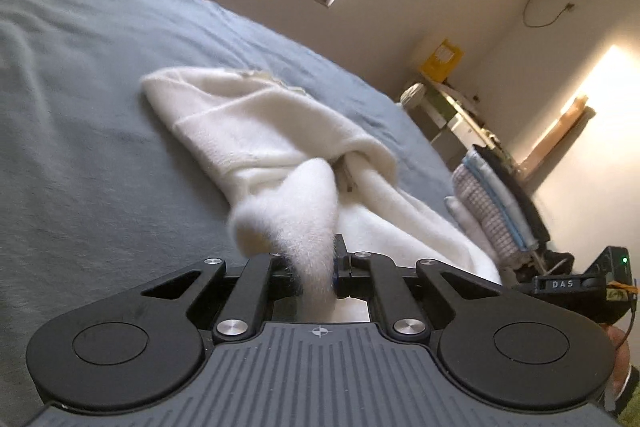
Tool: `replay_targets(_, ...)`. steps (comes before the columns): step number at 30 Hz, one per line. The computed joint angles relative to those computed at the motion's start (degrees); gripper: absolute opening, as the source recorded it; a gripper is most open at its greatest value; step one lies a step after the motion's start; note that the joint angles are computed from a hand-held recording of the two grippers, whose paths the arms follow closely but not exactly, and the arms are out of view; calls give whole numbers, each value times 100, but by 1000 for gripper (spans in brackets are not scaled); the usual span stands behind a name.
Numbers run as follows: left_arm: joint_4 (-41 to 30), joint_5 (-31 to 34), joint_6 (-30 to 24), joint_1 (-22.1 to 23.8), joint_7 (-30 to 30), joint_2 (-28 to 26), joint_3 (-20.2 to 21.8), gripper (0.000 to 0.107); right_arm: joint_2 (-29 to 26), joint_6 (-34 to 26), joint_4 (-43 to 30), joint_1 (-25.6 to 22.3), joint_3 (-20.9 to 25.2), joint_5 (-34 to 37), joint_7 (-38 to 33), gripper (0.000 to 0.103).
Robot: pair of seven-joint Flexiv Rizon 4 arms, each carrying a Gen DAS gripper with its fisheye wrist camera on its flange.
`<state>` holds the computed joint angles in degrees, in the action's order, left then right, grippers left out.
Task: Fold clothes
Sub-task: 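Grasp the blanket fold with the left tool while the right tool holds its edge, then open both tools and release the blanket onto the bed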
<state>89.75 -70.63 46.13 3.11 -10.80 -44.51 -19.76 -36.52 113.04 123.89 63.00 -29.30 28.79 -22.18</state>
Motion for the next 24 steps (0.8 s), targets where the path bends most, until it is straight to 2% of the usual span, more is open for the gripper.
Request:
replay_targets(5,288,-45,-229,155,162,252,83,7,397,-171,-60,46,145,-423,-355,17)
replay_targets(9,467,-11,-362,222,279,394,267,7,628,-287,-113,-180,570,-675,-394,17)
replay_targets(12,390,134,-320,195,33,302,396,7,683,-401,-136,-460,952,-843,-298,17)
replay_targets(15,254,372,-192,171,-313,121,452,7,653,-546,-177,-738,1261,-993,-94,17)
replay_targets(20,149,864,301,87,-549,-91,483,8,684,-1186,-231,-934,1337,-1488,273,18)
replay_targets(23,138,1156,526,112,-733,-153,452,11,775,-1548,-243,-1145,1498,-1718,535,23)
replay_targets(24,148,1216,557,149,-778,-156,421,17,811,-1650,-232,-1211,1552,-1774,628,26)
